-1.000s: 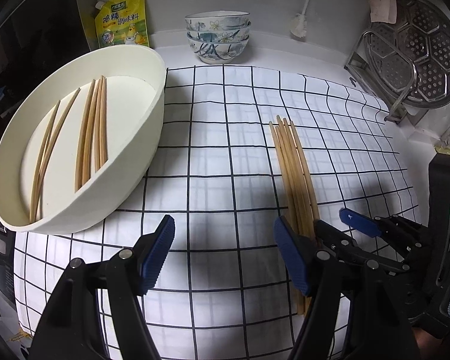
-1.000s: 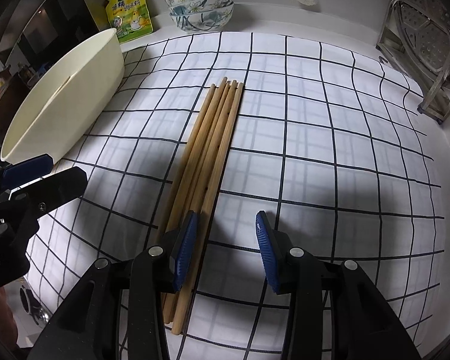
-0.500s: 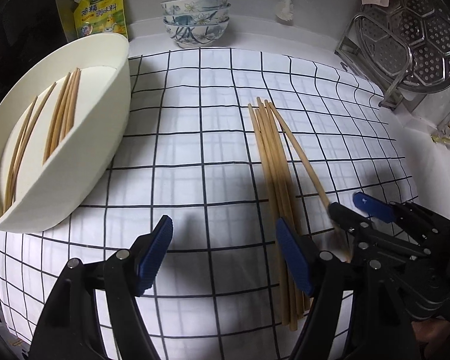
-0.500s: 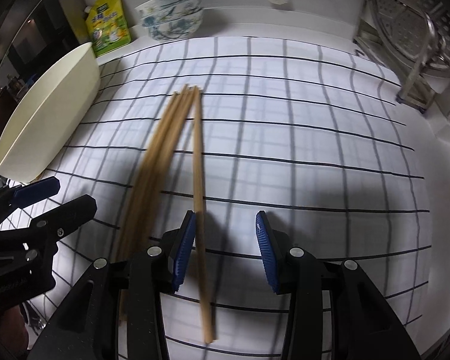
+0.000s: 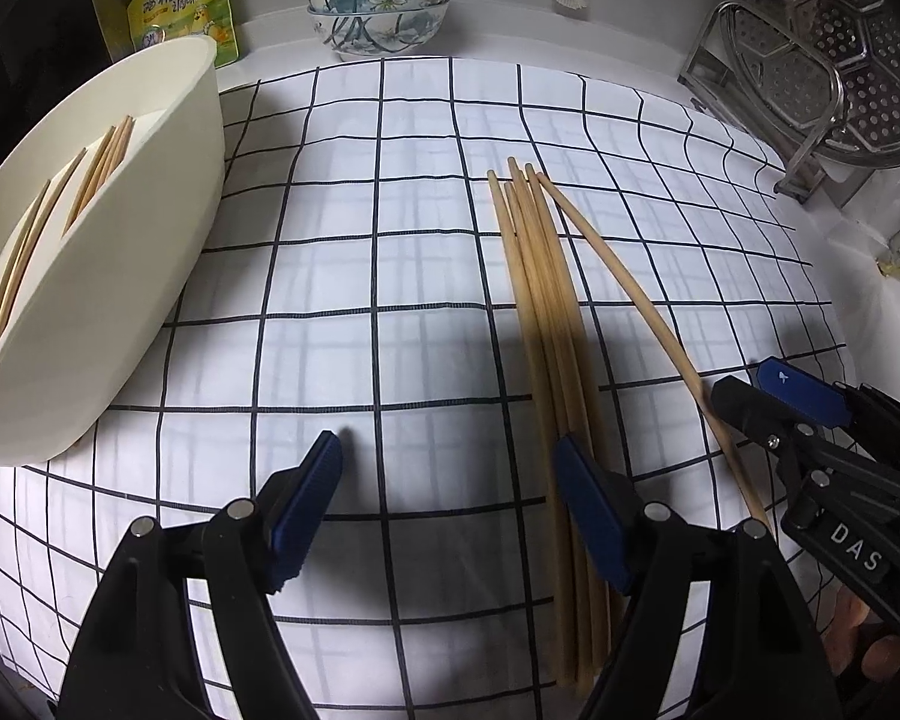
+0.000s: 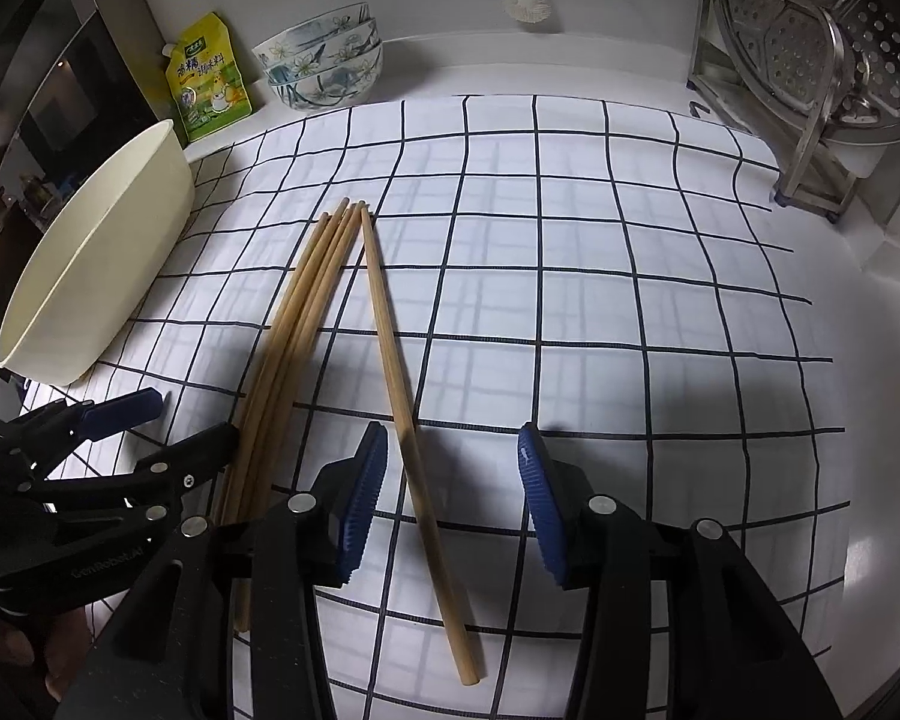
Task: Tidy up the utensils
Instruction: 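Separate one chopstick from the bundle with the right tool while the left tool approaches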
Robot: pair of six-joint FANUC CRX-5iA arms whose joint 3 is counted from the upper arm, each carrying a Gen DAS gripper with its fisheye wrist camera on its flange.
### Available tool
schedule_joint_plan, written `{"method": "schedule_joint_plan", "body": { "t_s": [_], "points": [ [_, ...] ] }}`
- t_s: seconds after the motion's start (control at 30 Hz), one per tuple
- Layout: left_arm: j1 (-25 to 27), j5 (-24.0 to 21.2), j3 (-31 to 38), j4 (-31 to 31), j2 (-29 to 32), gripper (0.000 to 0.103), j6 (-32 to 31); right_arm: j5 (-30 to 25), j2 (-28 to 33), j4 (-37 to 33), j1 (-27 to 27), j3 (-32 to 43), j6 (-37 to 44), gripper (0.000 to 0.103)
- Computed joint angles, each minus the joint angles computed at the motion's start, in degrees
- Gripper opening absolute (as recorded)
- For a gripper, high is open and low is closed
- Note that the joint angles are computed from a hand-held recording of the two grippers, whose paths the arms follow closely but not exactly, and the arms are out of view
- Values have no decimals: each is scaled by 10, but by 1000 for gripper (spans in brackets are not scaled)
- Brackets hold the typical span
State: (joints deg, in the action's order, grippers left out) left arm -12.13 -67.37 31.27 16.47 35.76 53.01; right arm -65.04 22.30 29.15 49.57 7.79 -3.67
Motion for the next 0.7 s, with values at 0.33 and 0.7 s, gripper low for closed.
{"method": "schedule_joint_plan", "body": {
  "t_s": [0.33, 0.7],
  "points": [
    [-9, 27, -9, -38, -10, 74, 1, -3, 6, -8, -4, 8, 20, 44],
    [-16, 25, 17, -43, 6, 69, 27, -51, 47, 2, -4, 53, 80, 44]
  ]
}}
